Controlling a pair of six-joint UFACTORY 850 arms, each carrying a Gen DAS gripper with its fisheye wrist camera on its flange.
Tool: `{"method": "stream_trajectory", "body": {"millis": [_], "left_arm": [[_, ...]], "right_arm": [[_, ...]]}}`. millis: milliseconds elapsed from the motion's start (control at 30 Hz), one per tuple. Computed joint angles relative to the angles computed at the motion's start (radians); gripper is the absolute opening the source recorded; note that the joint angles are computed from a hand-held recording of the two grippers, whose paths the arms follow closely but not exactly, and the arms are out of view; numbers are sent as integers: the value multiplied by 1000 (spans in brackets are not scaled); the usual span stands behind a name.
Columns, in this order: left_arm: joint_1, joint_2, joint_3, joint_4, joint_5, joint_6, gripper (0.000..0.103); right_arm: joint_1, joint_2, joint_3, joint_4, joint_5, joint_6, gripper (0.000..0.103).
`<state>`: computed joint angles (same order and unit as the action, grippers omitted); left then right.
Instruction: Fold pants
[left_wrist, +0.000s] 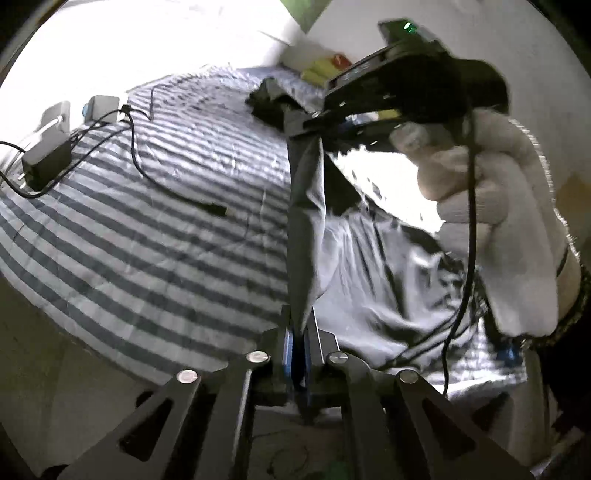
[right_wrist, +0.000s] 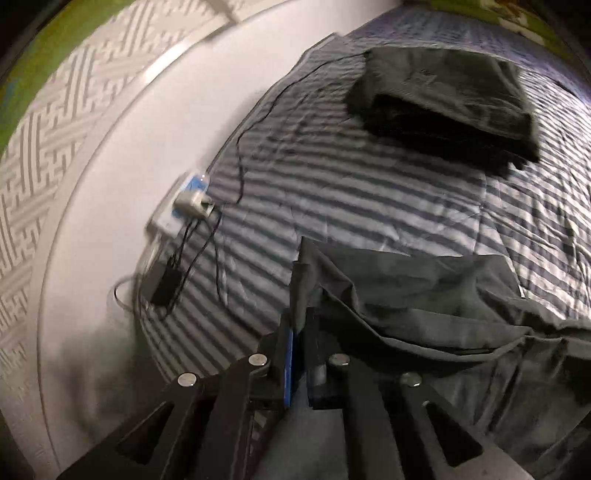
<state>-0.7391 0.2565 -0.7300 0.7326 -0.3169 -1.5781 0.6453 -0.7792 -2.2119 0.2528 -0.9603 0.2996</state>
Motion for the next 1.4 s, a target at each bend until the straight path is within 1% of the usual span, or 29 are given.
{"method": "stream_trajectory", "body": {"millis": [33,67,100,167,200,233,267,300,367,400,467,500,533,600,667,700,733,767,800,833,867,933,967,1000,1067,1133,1267,1333,1400], "left_arm": [[-8,-11,-13,-25,-34,38,33],[-34,-6,-19,-17,-83,34,40],[-45,-4,-20,30,-108,-12,46],[-51,7,-23,65,-133,-51,46],[-58,14,-26,96,-160,-89,46],[-53,15,-31,128,-171,-115,47],[-68,25,-37,158,-192,-140,47],[-68,23,-48,173,-196,-142,47],[-74,8,-76,168,-191,-110,47],[-84,-16,-104,160,-190,-77,48],[-92,-65,-157,142,-192,-30,49],[-96,-96,-186,133,-179,-4,49],[-99,-126,-215,121,-166,18,50],[-103,-188,-273,92,-136,74,52],[-98,-261,-338,-13,-83,197,52],[-101,-292,-367,-54,-74,243,52],[-106,-328,-402,-107,-67,304,52],[-111,-364,-436,-171,-57,386,52],[-123,-413,-483,-220,-57,467,52],[-130,-441,-510,-244,-61,506,52],[-137,-484,-551,-309,-62,587,52],[-146,-536,-599,-390,-53,682,52],[-153,-571,-635,-425,-57,731,52],[-159,-594,-658,-435,-60,753,52],[-170,-640,-702,-445,-70,785,52],[-172,-679,-739,-506,-80,860,52],[-170,-737,-783,-568,-107,929,52],[-163,-749,-781,-618,-98,953,52],[-157,-745,-757,-650,-66,961,52]], "right_arm": [[-1,34,46,-10,17,-28,12],[-7,82,112,-5,52,-53,18],[-19,136,185,14,86,-76,25],[-49,231,308,85,136,-147,29],[-78,309,409,155,169,-224,32],[-99,360,472,184,189,-262,33],[-120,419,544,185,216,-274,34],[-146,485,623,178,247,-275,34],[-211,596,761,150,285,-251,34],[-255,655,839,113,306,-212,34],[-326,718,934,80,323,-168,34],[-373,753,994,45,332,-115,34],[-406,772,1029,40,338,-99,34],[-482,808,1112,90,342,-124,34],[-529,824,1163,144,336,-169,34],[-545,827,1188,134,335,-168,33],[-550,831,1204,109,340,-152,30],[-556,838,1219,126,351,-178,28],[-563,851,1230,159,362,-216,28],[-568,857,1230,175,359,-232,28],[-571,863,1229,206,360,-258,29],[-584,875,1229,329,350,-376,32],[-589,876,1229,386,344,-437,36],[-588,871,1222,422,335,-486,42],[-581,858,1214,424,326,-495,46],[-584,825,1195,430,298,-498,46],[-591,783,1188,528,272,-577,46],[-589,759,1179,574,261,-619,46],[-573,741,1169,529,262,-590,46]]}}
